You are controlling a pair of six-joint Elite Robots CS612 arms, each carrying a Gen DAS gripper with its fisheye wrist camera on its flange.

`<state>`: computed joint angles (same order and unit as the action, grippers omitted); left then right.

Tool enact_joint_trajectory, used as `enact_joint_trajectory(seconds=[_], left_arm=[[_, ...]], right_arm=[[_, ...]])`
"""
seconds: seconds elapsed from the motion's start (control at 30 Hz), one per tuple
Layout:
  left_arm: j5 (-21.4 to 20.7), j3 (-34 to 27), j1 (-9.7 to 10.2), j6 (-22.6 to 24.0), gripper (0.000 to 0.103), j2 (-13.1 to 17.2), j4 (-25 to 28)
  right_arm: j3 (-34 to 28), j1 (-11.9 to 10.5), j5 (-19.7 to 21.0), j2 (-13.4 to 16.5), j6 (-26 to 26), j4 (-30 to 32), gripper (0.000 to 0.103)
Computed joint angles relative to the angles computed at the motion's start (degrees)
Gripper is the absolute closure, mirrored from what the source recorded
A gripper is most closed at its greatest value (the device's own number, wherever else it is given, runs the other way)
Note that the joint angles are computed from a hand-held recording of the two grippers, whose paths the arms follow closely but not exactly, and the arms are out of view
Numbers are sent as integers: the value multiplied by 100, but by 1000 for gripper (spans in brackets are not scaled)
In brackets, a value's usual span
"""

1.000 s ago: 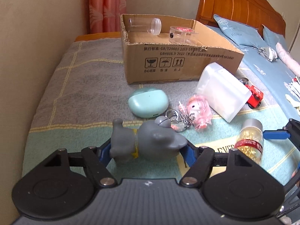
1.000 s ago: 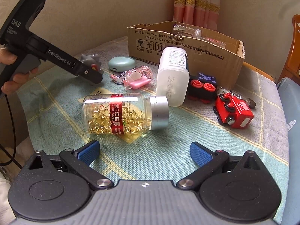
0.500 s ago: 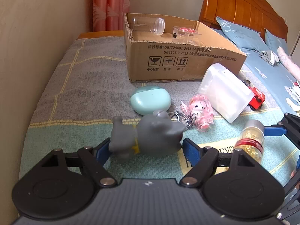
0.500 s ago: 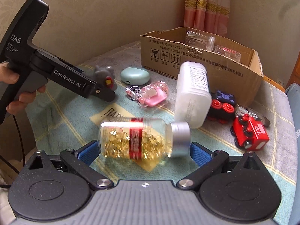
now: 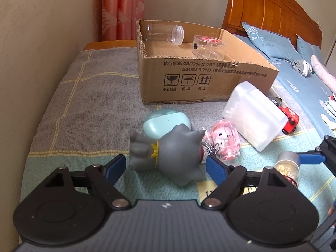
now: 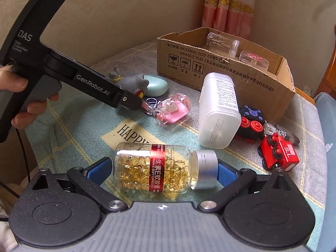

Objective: Organize rigid objects
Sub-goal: 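Close the left tool on the grey toy figure while the right tool grips the red-label capsule bottle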

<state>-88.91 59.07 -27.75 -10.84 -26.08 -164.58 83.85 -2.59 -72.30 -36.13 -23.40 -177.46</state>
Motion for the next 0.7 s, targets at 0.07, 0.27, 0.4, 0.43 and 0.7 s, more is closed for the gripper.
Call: enact_joint_trajectory(seconds=[0.07,0.27,0.4,0.43,0.7], left_arm=[[5,-80,4,-63,20,39,74],[63,-199,-5,-39,20,87,144],[67,-275,-7,-16,23,115,257],[58,-288,-5,-11,26,120,280],[-15,-110,1,132,31,-44,395]], right_arm=[[-11,22,-79,-1,36,6,0],[-50,39,-118,-17,127,73,0],[-64,56,-201,-11,159,105,1],[-67,64,-239,-6,143,92,3],[-128,50,-227,-42,-9,400,7]])
